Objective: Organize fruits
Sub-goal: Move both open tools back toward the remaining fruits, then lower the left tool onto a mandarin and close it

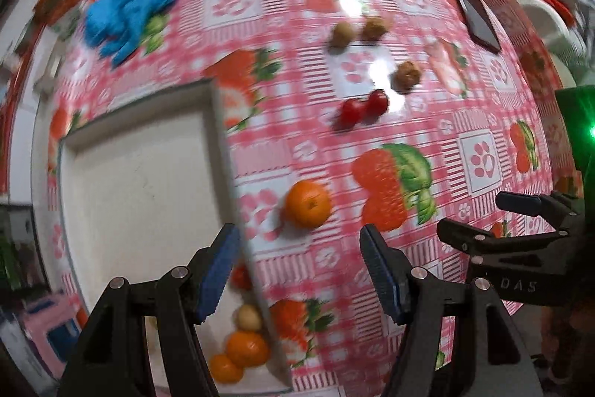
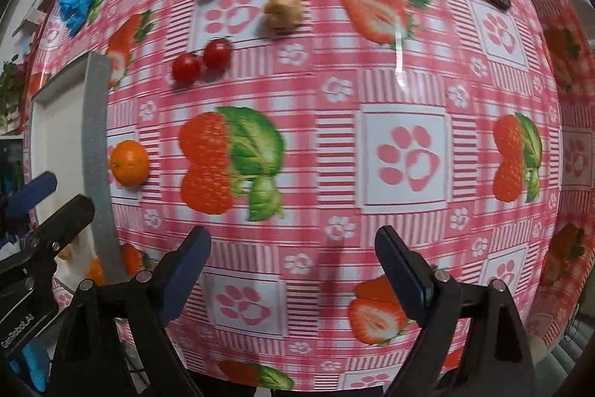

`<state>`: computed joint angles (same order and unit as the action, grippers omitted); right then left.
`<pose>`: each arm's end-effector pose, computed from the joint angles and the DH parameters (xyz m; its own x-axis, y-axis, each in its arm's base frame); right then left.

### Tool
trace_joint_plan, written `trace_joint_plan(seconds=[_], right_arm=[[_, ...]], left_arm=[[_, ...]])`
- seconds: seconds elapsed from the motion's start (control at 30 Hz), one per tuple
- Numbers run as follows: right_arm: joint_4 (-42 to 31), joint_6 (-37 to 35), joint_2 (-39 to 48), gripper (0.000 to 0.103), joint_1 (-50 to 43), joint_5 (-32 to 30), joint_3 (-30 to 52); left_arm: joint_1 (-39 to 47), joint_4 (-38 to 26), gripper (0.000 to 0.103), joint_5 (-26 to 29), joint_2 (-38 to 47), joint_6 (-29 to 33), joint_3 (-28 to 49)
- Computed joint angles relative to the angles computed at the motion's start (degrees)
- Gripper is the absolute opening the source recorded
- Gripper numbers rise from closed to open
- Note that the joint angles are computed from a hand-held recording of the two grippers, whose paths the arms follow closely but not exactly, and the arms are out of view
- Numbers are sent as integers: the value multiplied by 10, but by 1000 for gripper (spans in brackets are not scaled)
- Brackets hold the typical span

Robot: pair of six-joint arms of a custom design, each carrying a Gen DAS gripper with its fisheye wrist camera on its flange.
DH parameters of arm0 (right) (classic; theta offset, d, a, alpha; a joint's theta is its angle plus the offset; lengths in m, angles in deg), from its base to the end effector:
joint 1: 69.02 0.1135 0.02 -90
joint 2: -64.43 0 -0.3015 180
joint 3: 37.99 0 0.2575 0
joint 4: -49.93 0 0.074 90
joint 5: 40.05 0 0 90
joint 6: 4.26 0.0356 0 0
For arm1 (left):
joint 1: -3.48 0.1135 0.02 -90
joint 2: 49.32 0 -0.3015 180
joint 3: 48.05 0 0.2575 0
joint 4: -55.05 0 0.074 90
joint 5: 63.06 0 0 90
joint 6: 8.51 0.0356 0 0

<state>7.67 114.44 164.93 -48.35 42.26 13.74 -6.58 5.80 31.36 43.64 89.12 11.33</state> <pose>0.2254 0.0901 0.1070 -0.9875 0.1361 0.0800 0.1444 0.9835 0.1087 0.2592 -0.0488 0.1635 -0.9439 0.3019 -0.1339 0.3117 0.9483 -0.0592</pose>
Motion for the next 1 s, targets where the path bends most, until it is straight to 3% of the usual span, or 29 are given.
trace_joint_plan(seconds=[0.2,0.53,0.77,1.0], right_arm=[[-5,-73,-38,92,-89,3,-53],[-1,-216,-43,92,-230,-4,-81],[-14,-247,-22,92,-254,-9,-43],[-42,-243,5,92,-238,-12,21]], left_arm=[[-69,53,68,-47,66,-10,12],[-64,67,68,-61,157,-14,36],[-37,78,68,-46,182,-7,37],[-27,85,53,-29,181,-9,35]])
